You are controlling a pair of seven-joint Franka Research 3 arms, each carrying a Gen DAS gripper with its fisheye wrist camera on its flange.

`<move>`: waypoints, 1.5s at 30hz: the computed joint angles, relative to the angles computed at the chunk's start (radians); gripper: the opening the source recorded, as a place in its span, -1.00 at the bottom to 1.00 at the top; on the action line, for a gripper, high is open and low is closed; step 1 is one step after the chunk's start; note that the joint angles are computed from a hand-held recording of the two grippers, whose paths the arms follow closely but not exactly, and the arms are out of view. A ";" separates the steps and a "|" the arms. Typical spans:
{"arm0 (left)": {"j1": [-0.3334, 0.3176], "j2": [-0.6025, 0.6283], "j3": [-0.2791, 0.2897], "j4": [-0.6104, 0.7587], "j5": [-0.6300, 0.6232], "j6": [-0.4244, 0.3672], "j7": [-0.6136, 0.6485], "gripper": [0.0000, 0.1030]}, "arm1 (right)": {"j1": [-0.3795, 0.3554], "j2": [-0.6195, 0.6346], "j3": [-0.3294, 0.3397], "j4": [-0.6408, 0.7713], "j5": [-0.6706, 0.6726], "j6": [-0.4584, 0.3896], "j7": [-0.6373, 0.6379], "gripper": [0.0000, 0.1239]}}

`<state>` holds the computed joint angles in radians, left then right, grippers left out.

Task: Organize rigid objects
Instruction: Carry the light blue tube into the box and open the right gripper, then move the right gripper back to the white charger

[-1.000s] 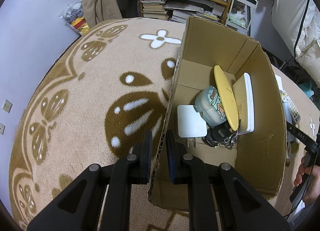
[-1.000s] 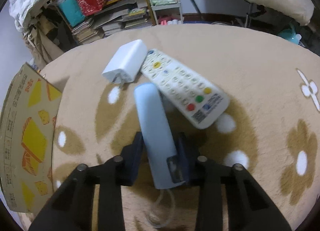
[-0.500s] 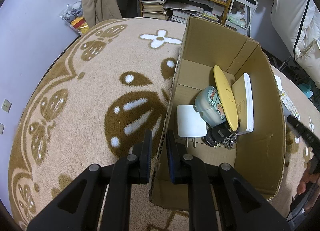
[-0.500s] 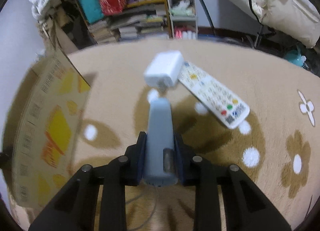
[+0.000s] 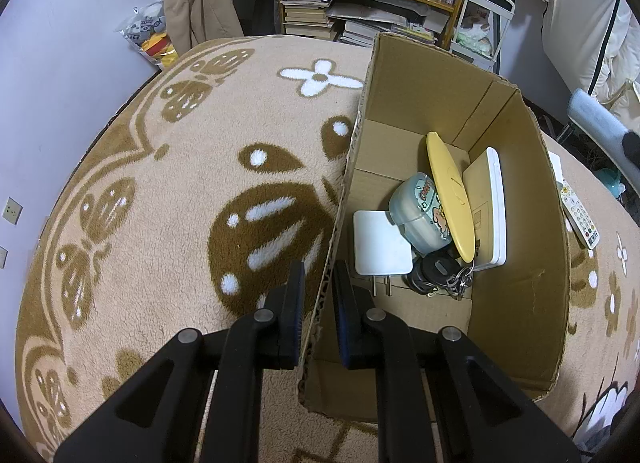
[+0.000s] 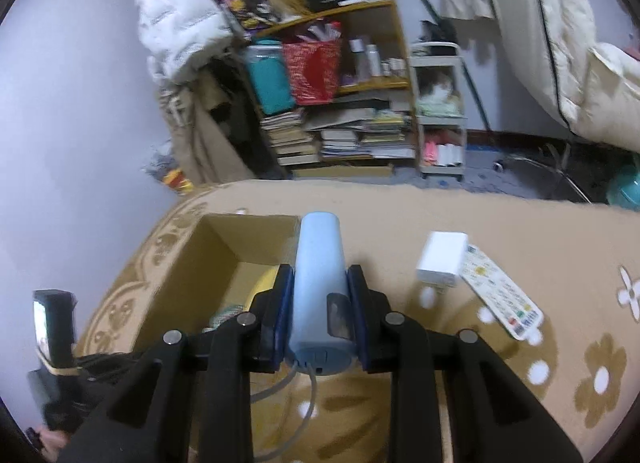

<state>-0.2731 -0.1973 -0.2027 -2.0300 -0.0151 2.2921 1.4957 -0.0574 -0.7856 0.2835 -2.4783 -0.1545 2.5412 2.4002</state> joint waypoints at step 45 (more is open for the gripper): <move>-0.009 -0.009 -0.005 -0.007 0.023 0.016 -0.005 -0.79 | 0.016 0.184 -0.034 0.142 -0.161 -0.065 -0.021 0.46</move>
<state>-0.2820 -0.2060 -0.2079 -2.0369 0.0075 2.3079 1.4909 -0.0416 -0.6017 0.2497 -2.3361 -0.3158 2.4764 2.3788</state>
